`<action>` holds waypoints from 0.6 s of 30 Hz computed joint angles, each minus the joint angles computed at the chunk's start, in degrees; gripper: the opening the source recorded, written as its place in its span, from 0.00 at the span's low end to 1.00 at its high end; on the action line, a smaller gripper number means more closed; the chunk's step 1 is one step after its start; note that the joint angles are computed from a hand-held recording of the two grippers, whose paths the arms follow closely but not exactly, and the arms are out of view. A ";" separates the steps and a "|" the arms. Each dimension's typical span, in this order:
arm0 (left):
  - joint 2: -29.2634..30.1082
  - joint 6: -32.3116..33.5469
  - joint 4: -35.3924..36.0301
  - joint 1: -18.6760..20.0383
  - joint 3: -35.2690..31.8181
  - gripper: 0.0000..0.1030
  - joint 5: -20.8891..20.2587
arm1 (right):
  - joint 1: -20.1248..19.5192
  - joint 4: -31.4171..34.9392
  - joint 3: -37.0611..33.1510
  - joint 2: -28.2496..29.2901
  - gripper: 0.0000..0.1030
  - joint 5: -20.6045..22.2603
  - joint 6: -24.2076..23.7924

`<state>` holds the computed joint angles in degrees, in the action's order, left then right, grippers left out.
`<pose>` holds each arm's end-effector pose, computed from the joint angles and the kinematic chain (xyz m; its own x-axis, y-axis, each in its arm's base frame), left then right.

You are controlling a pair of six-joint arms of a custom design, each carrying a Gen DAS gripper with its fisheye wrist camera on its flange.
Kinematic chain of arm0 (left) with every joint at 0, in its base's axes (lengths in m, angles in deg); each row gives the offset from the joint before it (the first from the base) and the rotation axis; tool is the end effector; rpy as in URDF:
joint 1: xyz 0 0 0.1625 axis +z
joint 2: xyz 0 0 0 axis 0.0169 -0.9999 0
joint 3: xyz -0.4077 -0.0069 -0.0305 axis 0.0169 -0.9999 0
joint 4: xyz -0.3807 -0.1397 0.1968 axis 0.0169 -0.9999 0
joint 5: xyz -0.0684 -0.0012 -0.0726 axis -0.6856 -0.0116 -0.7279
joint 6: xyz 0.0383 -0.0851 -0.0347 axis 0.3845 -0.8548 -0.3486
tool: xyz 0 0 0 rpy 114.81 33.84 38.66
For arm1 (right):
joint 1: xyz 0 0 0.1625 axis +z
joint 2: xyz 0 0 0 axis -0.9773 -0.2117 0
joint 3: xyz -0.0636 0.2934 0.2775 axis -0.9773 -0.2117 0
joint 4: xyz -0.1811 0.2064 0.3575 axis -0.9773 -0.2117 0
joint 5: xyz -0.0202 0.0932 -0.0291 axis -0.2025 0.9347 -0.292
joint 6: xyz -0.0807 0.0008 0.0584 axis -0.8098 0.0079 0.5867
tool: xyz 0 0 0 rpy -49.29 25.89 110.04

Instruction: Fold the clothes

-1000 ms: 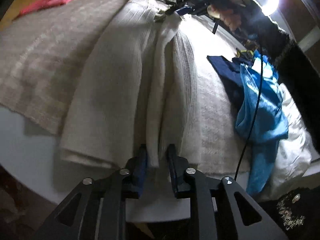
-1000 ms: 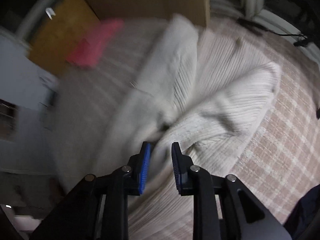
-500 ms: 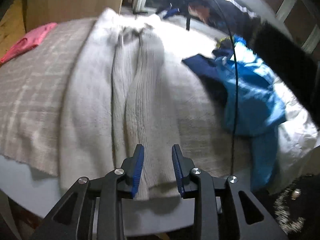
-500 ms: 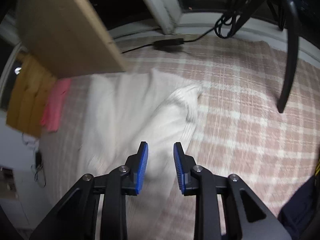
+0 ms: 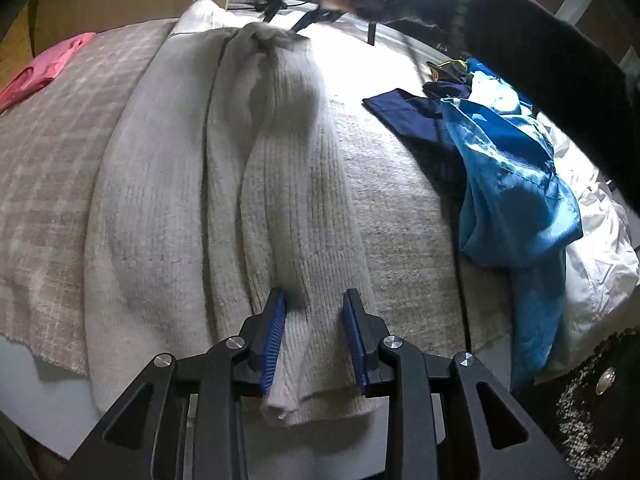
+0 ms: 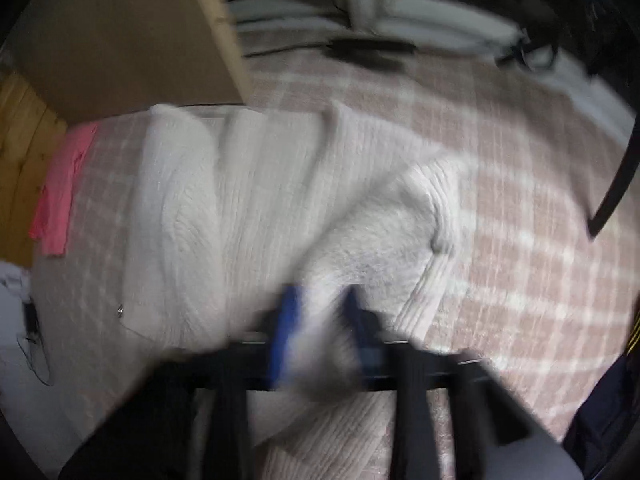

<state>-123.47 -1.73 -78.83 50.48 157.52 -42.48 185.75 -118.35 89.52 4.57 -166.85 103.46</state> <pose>-0.0753 -0.3550 0.3695 -0.7324 0.6156 -0.2911 0.6340 0.7724 0.0381 0.3046 -0.7102 0.0862 -0.8216 0.2495 0.5125 0.0447 0.9245 -0.3784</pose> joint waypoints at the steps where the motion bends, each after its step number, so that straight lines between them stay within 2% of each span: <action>1: -0.19 0.23 -0.01 0.20 -0.03 0.30 -0.52 | 0.67 -3.20 0.31 -0.06 0.06 0.62 -2.60; 4: -0.55 -0.24 -0.06 1.17 -0.43 0.30 -2.59 | 2.11 -5.21 -2.62 2.67 0.06 -1.30 -8.18; 7: -1.05 -1.55 0.78 1.38 -1.49 0.30 -3.01 | 0.73 1.06 -4.43 4.17 0.11 1.76 -6.81; 8: -1.25 -2.06 1.16 1.38 -2.03 0.30 -3.02 | 0.81 0.19 -3.06 3.06 0.15 2.23 -6.56; 10: -1.88 -3.07 1.39 1.07 -3.12 0.30 -2.34 | 0.99 -4.67 1.04 0.39 0.22 3.08 -7.19; 14: -3.32 -5.10 0.33 0.93 -6.07 0.30 4.37 | 2.38 -16.60 15.27 -9.29 0.25 8.57 -7.06; 16: -2.32 -6.42 0.45 3.13 -7.30 0.30 7.50 | 3.33 -20.75 21.95 -13.71 0.25 11.45 -6.75; 18: -0.03 -7.97 1.48 6.54 -8.68 0.30 7.36 | 4.15 -20.40 26.71 -15.78 0.25 14.76 -5.77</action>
